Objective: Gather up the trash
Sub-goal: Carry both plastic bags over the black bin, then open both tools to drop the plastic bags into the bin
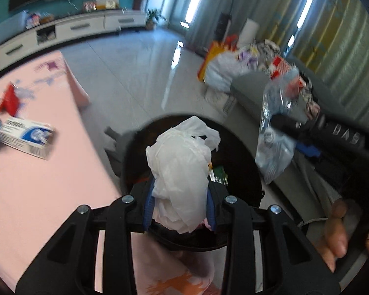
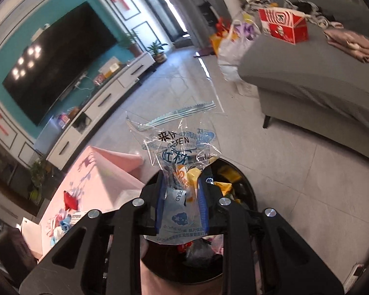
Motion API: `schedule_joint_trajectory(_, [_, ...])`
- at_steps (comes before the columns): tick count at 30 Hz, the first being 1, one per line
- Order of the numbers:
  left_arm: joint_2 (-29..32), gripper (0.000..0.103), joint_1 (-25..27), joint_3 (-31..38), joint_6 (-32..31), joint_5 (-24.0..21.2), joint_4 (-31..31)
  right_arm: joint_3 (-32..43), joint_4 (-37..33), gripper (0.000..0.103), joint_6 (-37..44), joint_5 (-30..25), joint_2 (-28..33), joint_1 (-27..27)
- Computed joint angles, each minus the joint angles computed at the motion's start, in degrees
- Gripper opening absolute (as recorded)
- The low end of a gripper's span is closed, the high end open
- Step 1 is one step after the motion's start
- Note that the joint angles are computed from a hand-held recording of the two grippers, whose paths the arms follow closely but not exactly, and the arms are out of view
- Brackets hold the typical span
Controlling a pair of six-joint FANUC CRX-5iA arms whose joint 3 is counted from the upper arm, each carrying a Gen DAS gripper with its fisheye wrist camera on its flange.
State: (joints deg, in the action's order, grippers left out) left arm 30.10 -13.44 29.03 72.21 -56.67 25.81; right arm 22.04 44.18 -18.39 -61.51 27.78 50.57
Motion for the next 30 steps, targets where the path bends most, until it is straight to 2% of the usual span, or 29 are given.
schedule_joint_trajectory(9, [8.48,0.035,-2.06,9.83,3.01,-8.86,-3.21,4.77,-9.72,0.026,6.38,-0.68,2.61,-1.88])
schedule_joint_trajectory(12, [9.92,0.035,-2.43,11.53,3.96,-10.04,-3.91,5.71,-12.36,0.034,7.46,-0.85,3.07,-2.49])
schedule_joint_trajectory(14, [10.35,0.035,-2.46,12.06,4.26,-10.70,-4.14,6.40,-14.20,0.035,8.43,-0.56,3.43,-3.00])
schedule_joint_trajectory(17, [11.11,0.039,-2.66,13.04,4.22,-11.47,-5.39,6.87,-16.10,0.038,9.15,-0.18,3.50,-3.43])
schedule_joint_trajectory(18, [11.37,0.040,-2.80,13.42,4.76,-11.58,-5.81,6.55,-16.14,0.043,8.87,0.12,3.28,-3.48])
schedule_joint_trajectory(19, [11.59,0.046,-2.81,13.73,5.23,-11.78,-6.03,5.90,-15.77,0.048,8.11,0.61,2.88,-3.41])
schedule_joint_trajectory(20, [11.80,0.048,-2.79,13.97,5.44,-11.84,-5.93,5.58,-15.57,0.051,7.79,0.98,2.68,-3.45])
schedule_joint_trajectory(22, [11.06,0.066,-2.69,12.83,5.04,-10.79,-5.68,4.42,-14.92,0.064,6.43,1.87,1.92,-3.36])
schedule_joint_trajectory(25, [9.06,0.082,-2.61,10.62,4.74,-7.99,-5.96,4.16,-13.05,0.074,4.26,1.43,1.70,-2.86])
schedule_joint_trajectory(27, [7.30,0.092,-2.12,8.26,3.79,-5.61,-4.91,3.73,-11.27,0.078,3.25,1.43,1.40,-2.40])
schedule_joint_trajectory(30, [5.25,0.097,-1.04,5.89,2.94,-3.65,-3.36,3.27,-9.16,0.082,2.03,1.82,1.07,-1.85])
